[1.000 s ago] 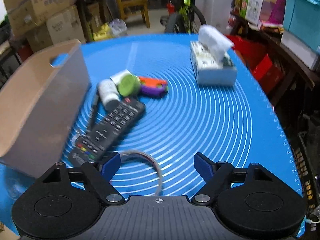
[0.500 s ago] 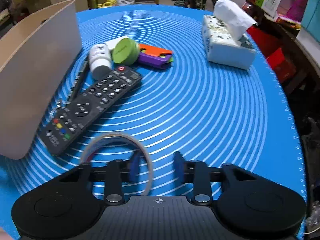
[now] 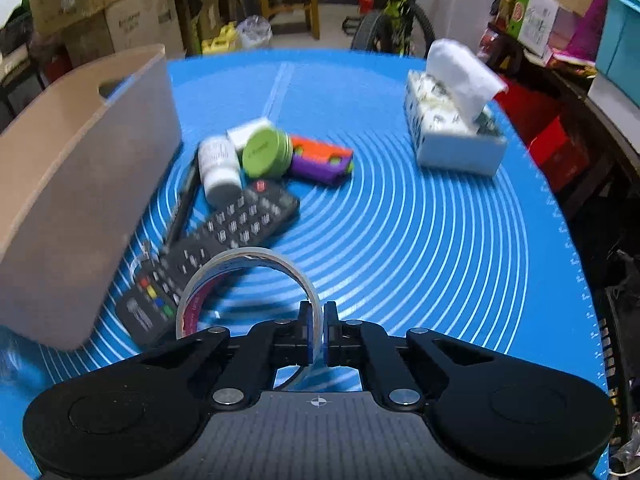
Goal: Organize rigid objects
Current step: 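Grasp the basket rim with the left gripper while the right gripper grasps the tape roll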
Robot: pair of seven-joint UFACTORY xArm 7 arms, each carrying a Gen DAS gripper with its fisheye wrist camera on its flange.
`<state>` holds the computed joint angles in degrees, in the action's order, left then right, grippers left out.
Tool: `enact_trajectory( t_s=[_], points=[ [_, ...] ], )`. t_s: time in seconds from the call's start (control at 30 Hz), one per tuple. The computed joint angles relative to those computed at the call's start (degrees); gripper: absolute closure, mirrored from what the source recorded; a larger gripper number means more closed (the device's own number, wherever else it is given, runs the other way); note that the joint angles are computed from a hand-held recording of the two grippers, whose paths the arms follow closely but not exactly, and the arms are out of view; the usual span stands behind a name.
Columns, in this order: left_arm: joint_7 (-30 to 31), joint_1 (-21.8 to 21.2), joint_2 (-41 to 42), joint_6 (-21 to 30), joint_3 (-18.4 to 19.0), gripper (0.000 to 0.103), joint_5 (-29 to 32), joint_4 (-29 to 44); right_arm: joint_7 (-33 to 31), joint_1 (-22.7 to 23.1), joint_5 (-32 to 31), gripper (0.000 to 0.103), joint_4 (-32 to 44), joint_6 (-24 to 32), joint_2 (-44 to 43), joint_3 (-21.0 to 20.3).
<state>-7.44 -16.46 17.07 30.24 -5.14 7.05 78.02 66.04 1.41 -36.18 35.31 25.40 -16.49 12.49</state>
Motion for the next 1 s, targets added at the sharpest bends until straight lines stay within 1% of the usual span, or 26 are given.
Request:
enact_trajectory(
  t_s=[0.23,0.4,0.5,0.67,0.77,0.83,0.87,0.93,1.0],
  points=[
    [-0.4,-0.4,0.1,0.1,0.1,0.096,0.5,0.0,7.3,-2.8,-7.4,0.087,2.3,0.4,-2.8,3.0],
    [-0.4,-0.4,0.3,0.3,0.1,0.096,0.8,0.3,15.5,-5.6,-17.3,0.087,8.2,-1.1,-1.4,5.5],
    [-0.5,-0.5,0.4,0.3,0.2,0.096,0.8,0.4,19.1,-5.0,-22.2,0.087,13.4,-2.7,2.5,5.2],
    [-0.9,-0.6,0.5,0.7,0.3,0.095,1.2,0.7,20.0,-1.5,-26.2,0.087,21.7,-4.8,11.0,3.4],
    [-0.4,-0.4,0.5,0.6,0.1,0.096,0.9,0.6,18.2,1.2,-26.2,0.087,26.0,-5.4,15.6,2.2],
    [-0.1,-0.3,0.5,0.6,0.1,0.096,0.8,0.6,14.0,3.2,-23.6,0.087,28.6,-5.3,18.6,1.4],
    [-0.1,-0.3,0.5,0.5,0.1,0.096,0.8,0.5,9.4,3.9,-19.9,0.087,30.0,-5.4,20.4,1.2],
    [-0.2,-0.4,0.4,0.3,0.2,0.096,1.0,0.2,2.5,5.2,-13.5,0.087,31.4,-5.4,22.7,1.0],
    [-0.4,-0.5,0.4,0.3,0.2,0.096,1.0,0.2,-3.6,6.4,-8.6,0.087,33.6,-3.9,25.4,1.1]
  ],
)
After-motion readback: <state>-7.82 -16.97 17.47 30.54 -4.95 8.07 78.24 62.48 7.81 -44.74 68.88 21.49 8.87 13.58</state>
